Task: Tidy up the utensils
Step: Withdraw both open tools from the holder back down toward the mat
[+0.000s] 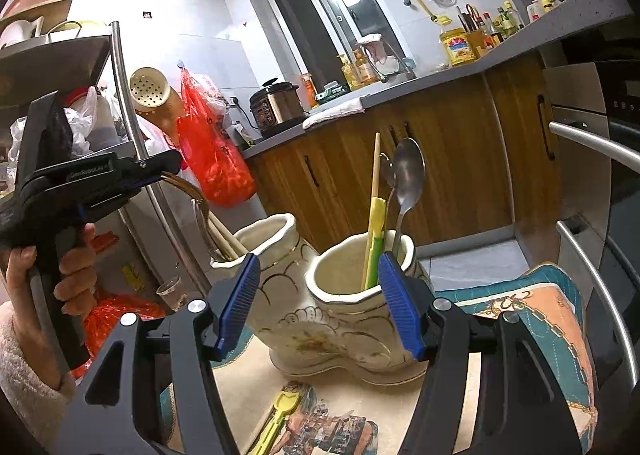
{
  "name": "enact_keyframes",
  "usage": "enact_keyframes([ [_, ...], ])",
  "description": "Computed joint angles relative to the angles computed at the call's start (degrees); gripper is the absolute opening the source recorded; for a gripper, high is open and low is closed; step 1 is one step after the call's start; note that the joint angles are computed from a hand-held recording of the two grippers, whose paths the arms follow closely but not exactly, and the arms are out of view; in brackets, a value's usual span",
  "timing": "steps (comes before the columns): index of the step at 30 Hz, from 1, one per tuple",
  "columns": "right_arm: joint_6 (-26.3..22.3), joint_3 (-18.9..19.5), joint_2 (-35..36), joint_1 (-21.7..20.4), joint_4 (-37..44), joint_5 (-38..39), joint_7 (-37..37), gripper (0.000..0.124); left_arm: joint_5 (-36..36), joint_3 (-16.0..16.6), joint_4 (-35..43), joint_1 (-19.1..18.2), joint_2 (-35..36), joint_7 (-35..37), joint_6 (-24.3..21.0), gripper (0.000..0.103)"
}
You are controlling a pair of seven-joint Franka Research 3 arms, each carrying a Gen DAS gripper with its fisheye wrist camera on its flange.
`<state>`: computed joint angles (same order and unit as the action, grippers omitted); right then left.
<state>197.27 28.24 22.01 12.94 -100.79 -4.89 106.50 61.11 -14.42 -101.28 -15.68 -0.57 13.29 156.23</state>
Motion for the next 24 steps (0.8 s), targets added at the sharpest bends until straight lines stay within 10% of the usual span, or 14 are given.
enact_keyframes([
  [3, -0.3, 0.0, 0.0, 0.1, 0.0, 0.1, 0.0, 0.062, -0.8, 0.2, -0.1, 0.5, -0.1, 0.1, 3.6, 0.094],
  [4, -0.3, 0.2, 0.0, -0.2, 0.1, 0.0, 0.1, 0.062, 1.5, 0.6, -0.1, 0.5, -0.1, -3.0, 6.0, 0.099],
  [8, -0.4, 1.2, 0.2, -1.0, 0.1, -0.4, 0.3, 0.062, 9.6, -1.0, 2.5, -1.0, 0.7, -3.9, -3.5, 0.098],
  [17, -1.2, 1.1, -0.4, -1.2, -0.5, 0.1, 1.0, 0.062, 10.7, -1.3, 0.0, -2.4, -0.7, -5.3, -3.9, 0.098],
  [24, -5.0, -9.8, -7.4, 8.6, -6.1, 9.0, -3.6, 0.064, 11.3, -4.2, -6.8, -3.1, -5.1, -9.7, -9.0, 0.098],
])
